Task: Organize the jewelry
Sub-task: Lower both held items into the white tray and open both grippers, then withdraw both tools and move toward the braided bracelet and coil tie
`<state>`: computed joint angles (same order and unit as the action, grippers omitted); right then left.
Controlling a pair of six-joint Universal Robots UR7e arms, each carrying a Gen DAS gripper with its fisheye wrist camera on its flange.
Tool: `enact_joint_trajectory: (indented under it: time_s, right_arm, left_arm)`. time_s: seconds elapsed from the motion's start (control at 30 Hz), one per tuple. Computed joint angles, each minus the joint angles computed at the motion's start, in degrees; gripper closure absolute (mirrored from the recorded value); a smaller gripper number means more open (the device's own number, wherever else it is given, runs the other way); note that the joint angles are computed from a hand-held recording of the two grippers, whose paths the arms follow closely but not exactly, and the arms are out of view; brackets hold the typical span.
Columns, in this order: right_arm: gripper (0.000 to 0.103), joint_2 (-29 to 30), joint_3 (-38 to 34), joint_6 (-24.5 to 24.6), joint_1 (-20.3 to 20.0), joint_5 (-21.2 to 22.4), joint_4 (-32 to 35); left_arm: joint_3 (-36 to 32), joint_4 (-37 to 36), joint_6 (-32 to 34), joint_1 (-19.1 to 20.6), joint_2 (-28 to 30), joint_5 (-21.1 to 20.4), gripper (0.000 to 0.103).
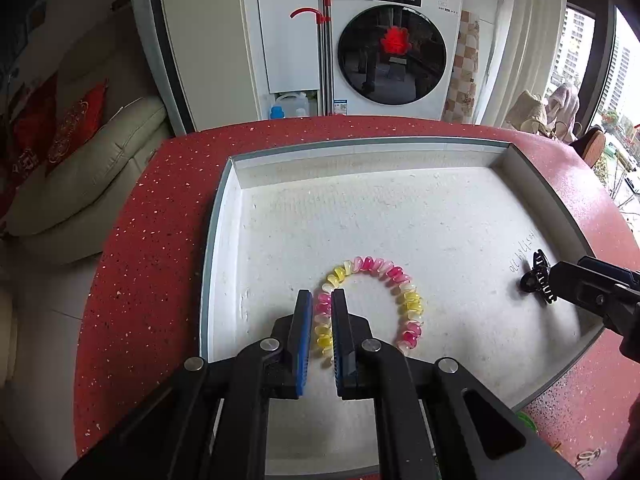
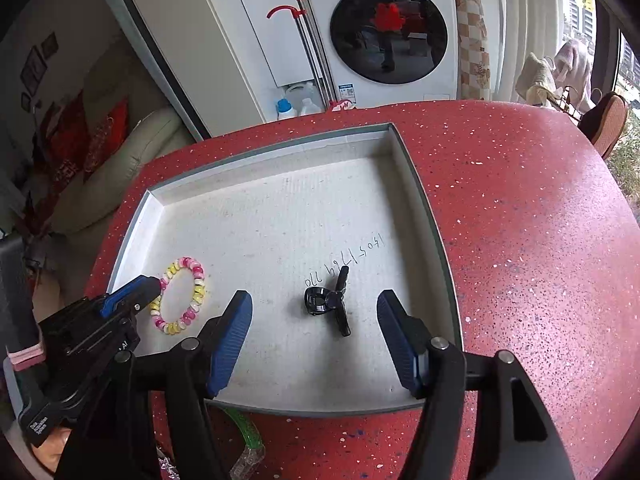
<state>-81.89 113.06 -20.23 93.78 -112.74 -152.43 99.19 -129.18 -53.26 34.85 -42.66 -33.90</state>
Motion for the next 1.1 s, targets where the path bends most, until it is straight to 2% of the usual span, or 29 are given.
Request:
enact_joint_trajectory:
  time_s: [0.17, 0.33, 0.47, 0.5, 0.53, 0.57, 0.63, 0.7, 0.8, 0.9, 0.97, 1.1]
  right_arm:
    - [0.025, -2.8, 0.9, 2.4, -0.3, 2.9, 1.7]
    - [0.021, -6.5, 2.4, 3.5, -0.7, 5.7, 3.9]
    - [0.019, -10.4, 4.4, 4.9, -1.3, 8.6, 6.2]
    - [0.017, -11.4, 5.0, 5.4, -1.6, 9.3, 6.6]
    - [0.016, -12.4, 5.5, 6.0, -1.7, 9.8, 7.1]
    - [0.015, -13.5, 6.1, 6.5, -2.1, 10.6, 7.7]
    - [0.014, -15.8, 7.3, 6.8, -3.3, 13.2, 8.3]
    - [0.000, -17.7, 8.7, 7.3, -3.5, 13.6, 8.8]
    - [0.000, -21.0, 11.3, 6.2, -3.2, 13.3, 8.1]
    - [0.000, -24.8, 14.4, 3.9, -3.7, 15.7, 5.4]
    - [0.000, -27.9, 16.7, 2.7, -3.9, 17.1, 3.9]
    - [0.000, -32.8, 19.1, 1.8, -4.1, 18.4, 6.2]
  left_arm:
    - [0.5, -1.0, 0.1, -0.5, -0.6, -0.8, 0.075]
    - [2.9, -3.1, 0.4, -2.9, -2.5, 0.1, 0.075]
    - [5.6, -5.9, 0.8, -5.0, -4.9, -1.3, 0.075]
    - [6.3, -6.0, 0.6, -5.6, -5.5, -1.4, 0.067]
    - [6.9, -5.8, 0.0, -6.2, -6.2, -1.5, 0.046]
    - [7.3, -4.4, -1.9, -6.9, -6.9, -1.4, 0.000]
    - [9.3, -4.0, -5.2, -8.7, -8.2, 1.0, 0.000]
    - [10.2, -3.9, -5.6, -9.6, -9.3, 0.0, 0.000]
    - [12.1, -2.0, -8.4, -11.7, -10.9, 0.5, 0.000]
    - [14.6, 0.0, -11.9, -14.3, -12.6, 0.9, 0.000]
    - [16.4, -0.3, -13.4, -15.6, -14.0, -1.0, 0.000]
    - [20.3, 0.1, -17.7, -18.2, -16.8, -5.7, 0.000]
